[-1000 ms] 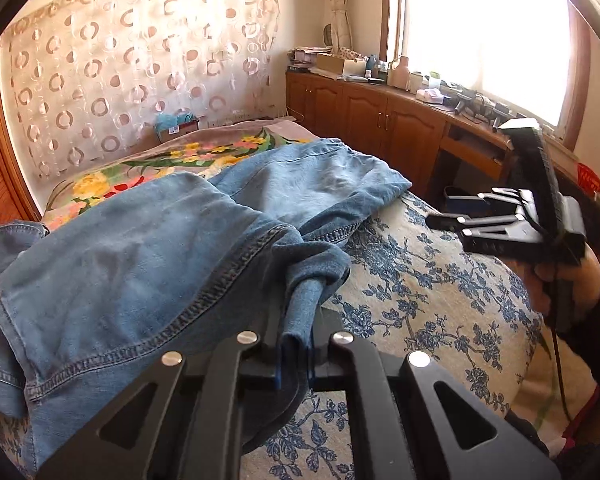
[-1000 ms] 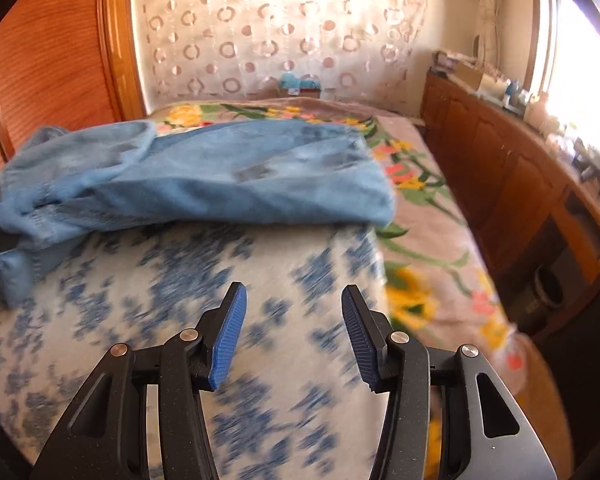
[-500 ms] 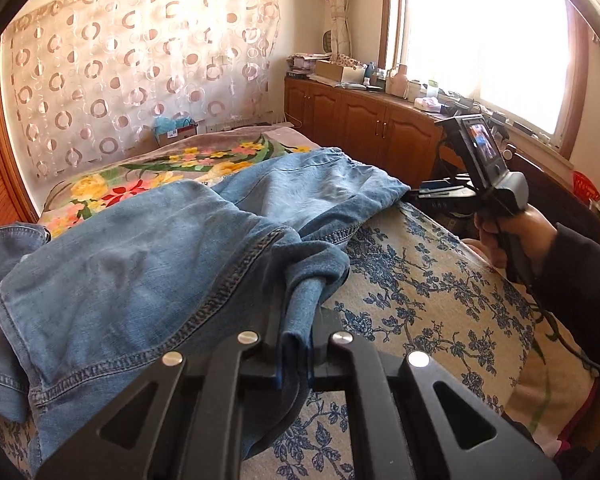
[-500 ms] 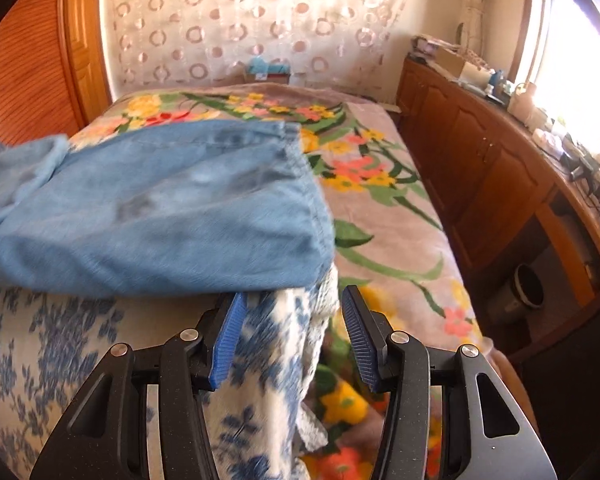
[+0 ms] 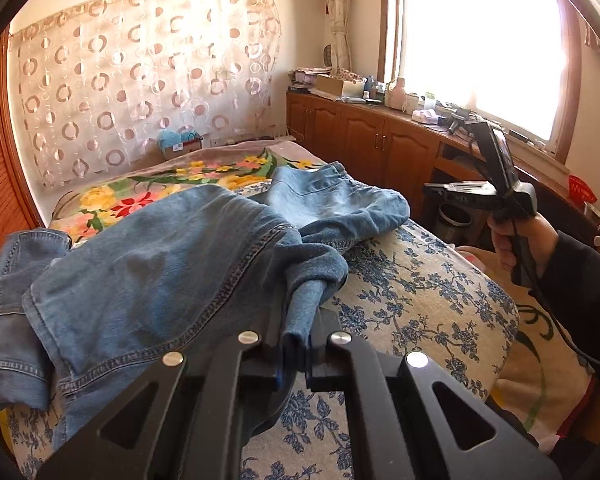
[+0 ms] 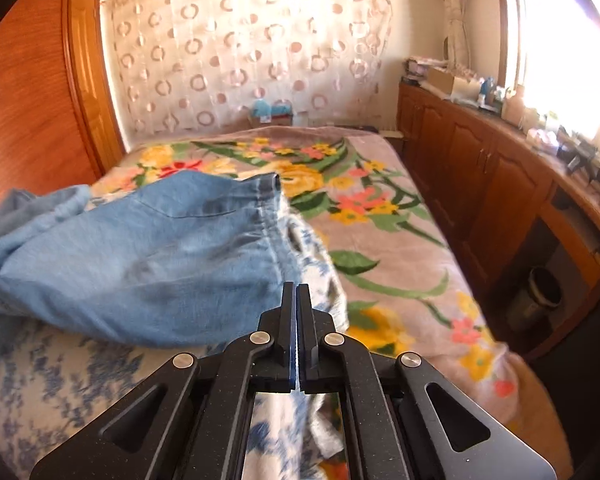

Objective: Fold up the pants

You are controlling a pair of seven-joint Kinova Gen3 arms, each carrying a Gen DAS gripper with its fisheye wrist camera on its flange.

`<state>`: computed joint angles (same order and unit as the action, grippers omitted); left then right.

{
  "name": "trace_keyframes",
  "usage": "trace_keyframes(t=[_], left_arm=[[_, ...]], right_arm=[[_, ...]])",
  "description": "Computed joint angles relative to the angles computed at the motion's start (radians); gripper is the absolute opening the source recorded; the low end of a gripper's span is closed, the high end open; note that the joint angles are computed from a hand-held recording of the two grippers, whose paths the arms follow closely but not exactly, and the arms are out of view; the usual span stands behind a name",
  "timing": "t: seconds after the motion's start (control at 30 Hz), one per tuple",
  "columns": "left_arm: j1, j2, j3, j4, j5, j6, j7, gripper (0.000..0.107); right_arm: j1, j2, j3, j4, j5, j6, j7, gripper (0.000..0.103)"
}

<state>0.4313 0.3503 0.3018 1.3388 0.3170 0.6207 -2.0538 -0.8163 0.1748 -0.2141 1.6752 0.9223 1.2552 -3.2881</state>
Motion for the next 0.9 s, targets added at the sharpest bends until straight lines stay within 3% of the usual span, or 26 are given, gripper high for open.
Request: trace_keyframes(t=[0.1,0.13,0.17,0.2,0.3,0.53,0.7,0.73,0.77,0.8,0.9], left_arm=[[0.009,0.011,-0.004,-0.014,-0.012,0.014,0.003,0.002],[0.009,0.012,-0.004,-0.013,-0.011,0.011,0.002,0.002],[0.009,0.014,-0.004,-0.018,-0.011,0.014,0.002,0.002],[0.008,0.015,-0.004,-0.019,-0.011,0.014,0.002,0.002],[-0.001,0.016,-0.004,-0.029,-0.003,0.015,0.001,0.002],[-0.021,0.016,-0.002,-0.046,0.015,0.014,-0.004,0.002],[-0.027,0.016,0.001,-0.040,0.022,0.013,-0.018,0.002],[-0.025,0.015,0.002,-0.034,0.022,0.011,-0.021,0.002],[-0.024,0.015,0.004,-0.027,0.022,0.009,-0.026,0.002],[-0.024,0.013,0.005,-0.021,0.024,0.006,-0.030,0.002],[-0.028,0.011,0.013,-0.009,0.034,0.006,-0.048,0.002]], right_arm=[[0.003,0.018,-0.006,-0.022,-0.055,-0.008,0.052,0.002],[0.009,0.023,-0.014,-0.022,-0.062,-0.018,0.065,0.014],[-0.003,0.036,-0.004,-0.032,-0.072,-0.012,0.081,0.033],[-0.008,0.047,0.000,-0.037,-0.078,-0.006,0.088,0.039],[-0.005,0.064,0.013,-0.037,-0.099,-0.045,0.135,0.042],[-0.002,0.116,0.065,-0.098,-0.123,-0.009,0.245,0.047],[0.027,0.135,0.091,-0.121,-0.142,-0.024,0.307,0.045],[0.033,0.129,0.095,-0.114,-0.145,-0.041,0.302,0.033],[0.037,0.118,0.097,-0.102,-0.145,-0.064,0.290,0.010],[0.038,0.110,0.098,-0.096,-0.142,-0.074,0.280,0.001],[0.014,0.083,0.092,-0.064,-0.091,-0.076,0.222,0.000]])
